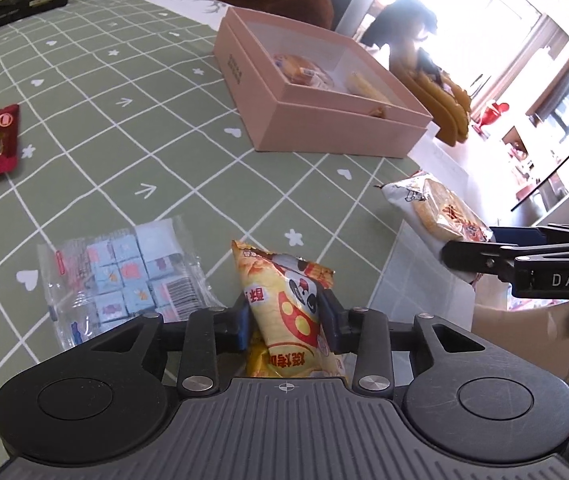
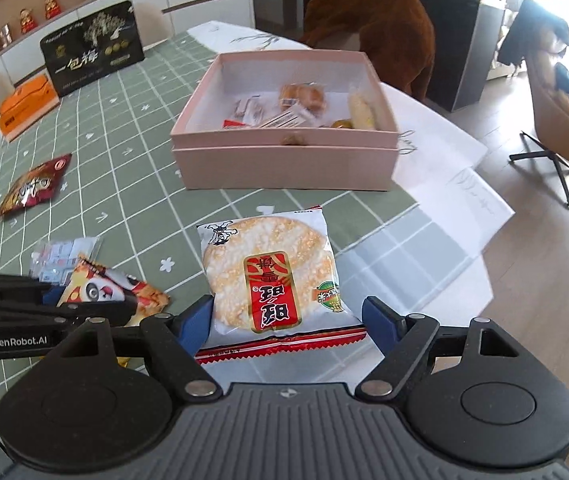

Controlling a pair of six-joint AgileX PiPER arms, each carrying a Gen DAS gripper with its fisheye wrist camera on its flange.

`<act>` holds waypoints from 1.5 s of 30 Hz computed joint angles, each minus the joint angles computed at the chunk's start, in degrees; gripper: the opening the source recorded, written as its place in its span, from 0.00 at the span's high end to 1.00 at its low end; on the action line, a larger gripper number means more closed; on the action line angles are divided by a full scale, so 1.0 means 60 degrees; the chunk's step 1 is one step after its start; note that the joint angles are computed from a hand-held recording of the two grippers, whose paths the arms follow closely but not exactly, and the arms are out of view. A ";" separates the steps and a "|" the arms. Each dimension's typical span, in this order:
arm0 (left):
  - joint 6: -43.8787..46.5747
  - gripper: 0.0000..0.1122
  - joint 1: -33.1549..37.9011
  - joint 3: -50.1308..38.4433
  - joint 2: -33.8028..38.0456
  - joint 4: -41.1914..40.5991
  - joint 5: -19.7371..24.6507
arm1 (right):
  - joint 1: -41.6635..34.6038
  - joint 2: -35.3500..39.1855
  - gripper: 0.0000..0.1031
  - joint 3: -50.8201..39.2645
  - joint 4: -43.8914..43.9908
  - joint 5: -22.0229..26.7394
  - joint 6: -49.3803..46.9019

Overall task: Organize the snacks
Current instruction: 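Carry the panda bag and rice cracker into the pink box and open both grippers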

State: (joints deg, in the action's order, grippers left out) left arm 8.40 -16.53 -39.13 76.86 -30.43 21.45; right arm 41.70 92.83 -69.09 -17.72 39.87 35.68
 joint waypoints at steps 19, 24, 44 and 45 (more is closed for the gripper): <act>-0.0294 0.72 0.0226 -0.3777 0.0424 0.0738 0.0359 | -0.1228 -0.0905 0.23 -0.0392 0.1553 -0.0007 -0.1430; 0.0126 0.72 0.0539 -0.6263 0.2265 0.0247 0.0634 | -0.1250 -0.0720 0.23 -0.0867 0.1308 0.0016 -0.1446; 0.2591 0.71 0.2214 -0.5034 0.3130 -0.2964 0.0679 | -0.1624 0.0634 0.23 -0.2025 0.1196 0.0302 -0.1421; 0.2610 0.71 0.2404 -0.4390 0.2746 -0.2920 0.0713 | -0.1669 0.0871 0.23 -0.2429 0.1178 0.0297 -0.1620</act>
State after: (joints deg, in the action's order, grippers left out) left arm 24.06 -2.11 -65.46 93.34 -47.95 25.73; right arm 31.68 98.06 -83.67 -10.65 41.65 25.96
